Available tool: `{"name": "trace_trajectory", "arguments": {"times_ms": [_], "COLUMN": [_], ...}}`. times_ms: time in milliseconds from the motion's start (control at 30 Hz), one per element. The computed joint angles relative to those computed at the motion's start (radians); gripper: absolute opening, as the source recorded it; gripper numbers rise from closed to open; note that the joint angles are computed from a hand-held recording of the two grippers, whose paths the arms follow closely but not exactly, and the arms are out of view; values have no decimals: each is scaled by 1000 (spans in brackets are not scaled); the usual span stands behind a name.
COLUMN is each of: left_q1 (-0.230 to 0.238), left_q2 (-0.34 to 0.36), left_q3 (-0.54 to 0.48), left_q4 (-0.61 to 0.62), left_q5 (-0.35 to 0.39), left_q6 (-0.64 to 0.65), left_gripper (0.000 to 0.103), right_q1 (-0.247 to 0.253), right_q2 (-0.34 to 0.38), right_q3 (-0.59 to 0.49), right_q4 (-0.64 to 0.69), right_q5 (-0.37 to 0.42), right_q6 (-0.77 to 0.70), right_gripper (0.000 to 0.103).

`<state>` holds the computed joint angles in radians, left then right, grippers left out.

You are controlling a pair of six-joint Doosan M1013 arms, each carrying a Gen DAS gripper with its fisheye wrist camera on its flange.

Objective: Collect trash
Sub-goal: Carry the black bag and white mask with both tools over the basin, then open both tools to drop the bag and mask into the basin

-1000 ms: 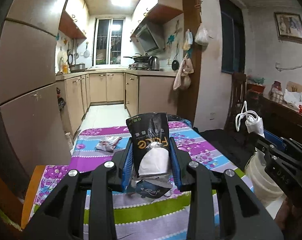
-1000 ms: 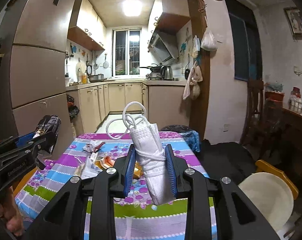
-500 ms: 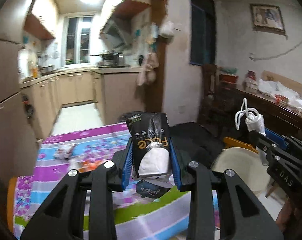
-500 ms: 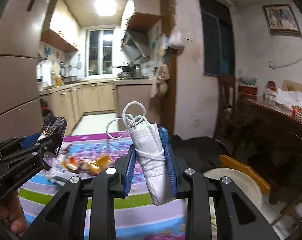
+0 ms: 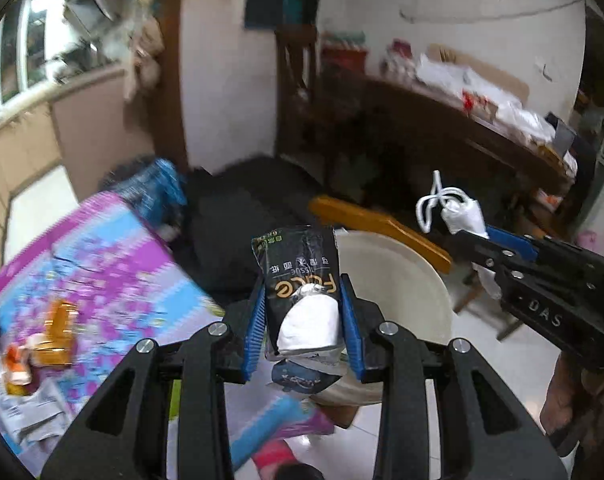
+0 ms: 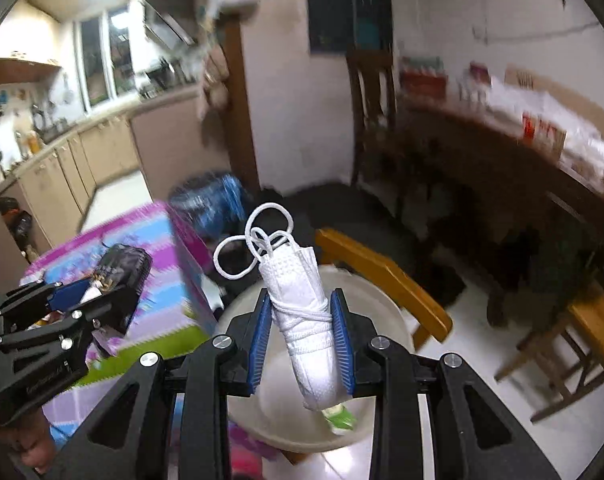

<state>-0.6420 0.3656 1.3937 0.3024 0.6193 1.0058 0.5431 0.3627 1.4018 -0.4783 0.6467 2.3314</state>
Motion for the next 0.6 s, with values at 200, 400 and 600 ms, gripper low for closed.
{"name": "trace_trajectory", "arguments": {"times_ms": [200, 400, 600], "left_q1": [7, 18, 20], "left_q2": [110, 166, 179], "left_q3": [-115, -155, -153], "left_q4": [-182, -248, -264], "left_q5": [116, 164, 149], "left_q6": [152, 173, 161], "left_gripper": [33, 33, 33], "right_q1": [-66, -87, -86], "right_q2": [95, 133, 137], "right_q3": [-83, -70, -50], "right_q4": [204, 267, 275], "right_q5": [117, 127, 114], "right_q6": [-172, -193, -177], "right_gripper": [31, 31, 31]}}
